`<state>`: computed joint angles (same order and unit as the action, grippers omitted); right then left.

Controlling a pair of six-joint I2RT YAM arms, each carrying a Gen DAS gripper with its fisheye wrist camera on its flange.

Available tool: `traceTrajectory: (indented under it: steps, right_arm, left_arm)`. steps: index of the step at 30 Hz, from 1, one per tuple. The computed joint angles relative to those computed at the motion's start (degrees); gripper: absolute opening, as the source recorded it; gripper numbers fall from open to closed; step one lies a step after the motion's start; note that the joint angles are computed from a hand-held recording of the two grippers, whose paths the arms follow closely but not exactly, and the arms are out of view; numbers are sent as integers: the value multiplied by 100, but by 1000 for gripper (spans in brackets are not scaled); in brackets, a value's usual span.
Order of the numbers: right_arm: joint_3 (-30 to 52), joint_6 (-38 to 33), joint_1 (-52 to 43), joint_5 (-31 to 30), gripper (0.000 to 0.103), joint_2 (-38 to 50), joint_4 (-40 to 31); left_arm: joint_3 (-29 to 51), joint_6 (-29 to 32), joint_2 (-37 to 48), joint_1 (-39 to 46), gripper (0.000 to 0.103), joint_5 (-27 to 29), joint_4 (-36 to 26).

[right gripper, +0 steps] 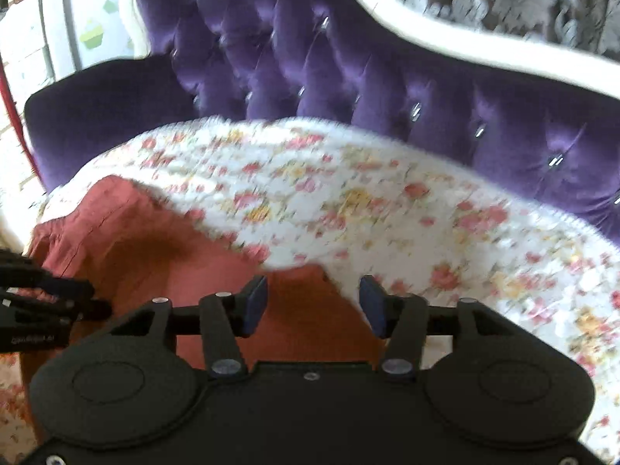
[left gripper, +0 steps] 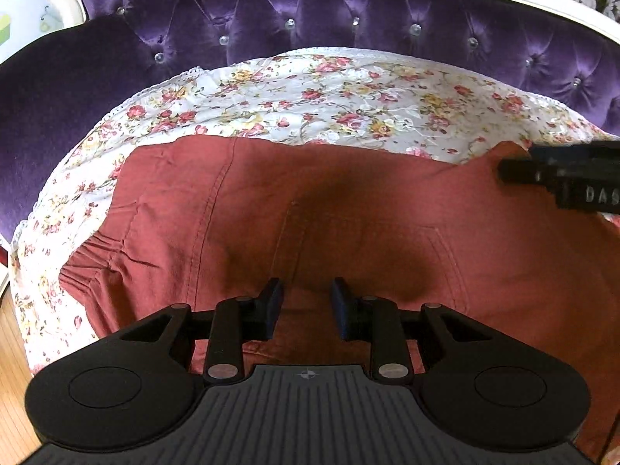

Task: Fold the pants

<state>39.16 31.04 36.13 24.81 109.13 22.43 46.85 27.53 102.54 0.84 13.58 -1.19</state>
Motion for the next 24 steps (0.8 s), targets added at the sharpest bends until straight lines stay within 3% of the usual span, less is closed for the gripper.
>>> traceTrajectory:
  steps: [1, 5, 7, 9, 12, 13, 15, 24]
  right_arm:
    - [-61, 14, 43, -53, 11, 0, 64]
    - [-398, 157, 763, 300, 9, -30, 385]
    - [-262, 126, 1093, 249, 9, 131, 149]
    - [-64, 61, 1368, 660, 9, 373, -32]
    - [-55, 276, 1326, 752, 18, 255, -43]
    - [-101, 307, 1270, 753, 35, 170, 21]
    - [-167, 293, 1127, 666, 52, 14, 119]
    - [-170, 250, 490, -59, 52, -12, 514]
  left_arm:
    - [-17, -3, -7, -1, 28, -5, 22]
    - [27, -79, 4, 10, 28, 13, -19]
    - [66, -125, 24, 9, 28, 16, -53]
    - [79, -117, 28, 2, 28, -1, -67]
    - [76, -131, 26, 7, 28, 17, -68]
    - [76, -131, 26, 7, 28, 17, -68]
    - [67, -127, 27, 3, 28, 14, -52]
    - [47, -113, 34, 28, 28, 52, -9]
